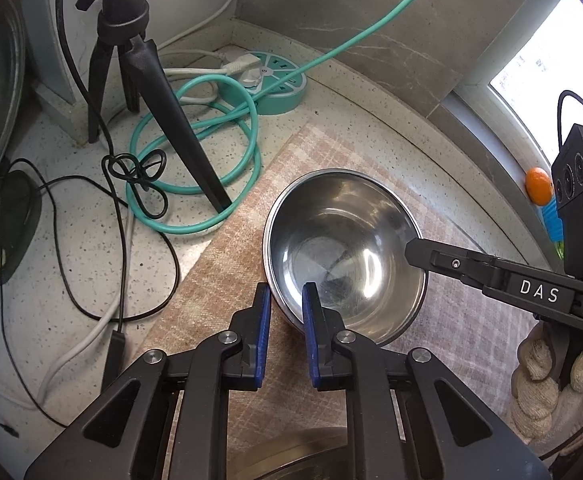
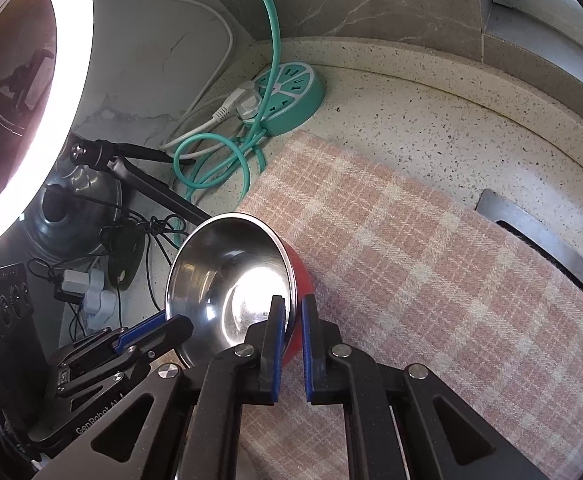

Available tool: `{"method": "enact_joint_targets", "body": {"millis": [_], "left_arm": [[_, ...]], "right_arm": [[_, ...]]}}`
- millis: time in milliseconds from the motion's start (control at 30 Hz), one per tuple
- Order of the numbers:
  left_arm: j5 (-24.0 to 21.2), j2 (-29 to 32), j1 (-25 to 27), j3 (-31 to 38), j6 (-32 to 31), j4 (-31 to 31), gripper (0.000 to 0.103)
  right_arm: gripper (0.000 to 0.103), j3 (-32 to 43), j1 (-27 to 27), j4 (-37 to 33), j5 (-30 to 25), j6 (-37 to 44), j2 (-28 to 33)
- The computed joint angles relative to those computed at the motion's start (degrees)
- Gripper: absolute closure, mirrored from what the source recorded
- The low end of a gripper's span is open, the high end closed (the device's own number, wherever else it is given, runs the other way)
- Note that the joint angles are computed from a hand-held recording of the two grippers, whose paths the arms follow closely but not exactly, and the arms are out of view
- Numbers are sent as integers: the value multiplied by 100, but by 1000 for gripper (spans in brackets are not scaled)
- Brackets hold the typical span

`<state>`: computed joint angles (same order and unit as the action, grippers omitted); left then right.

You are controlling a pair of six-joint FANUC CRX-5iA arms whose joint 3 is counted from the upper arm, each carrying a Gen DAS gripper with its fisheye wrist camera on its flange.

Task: Organize plates and bowls
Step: 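Lift the red bowl with the right tool over the steel bowl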

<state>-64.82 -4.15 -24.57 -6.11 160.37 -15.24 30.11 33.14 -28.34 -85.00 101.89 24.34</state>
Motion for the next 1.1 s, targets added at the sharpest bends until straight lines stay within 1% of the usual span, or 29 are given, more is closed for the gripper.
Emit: {"method": "enact_joint_targets", "body": {"millis": [233,500,767,1100], "left_arm": [[-8,-81,-82,6,71,-101,89],[-34,-166,-248,100,137,-245,89],[-55,-234,-454,263,99,-401,89],[-117,-448,-686,301,18,-487,89]], "right_arm": [[96,-27,-16,-9,-16,-96,-73],[96,-158,-69,2,42,-158,-296],[96,-411,-103,78,187,-294,-659],[96,-852,-71,148,366,-489,-1200]]}}
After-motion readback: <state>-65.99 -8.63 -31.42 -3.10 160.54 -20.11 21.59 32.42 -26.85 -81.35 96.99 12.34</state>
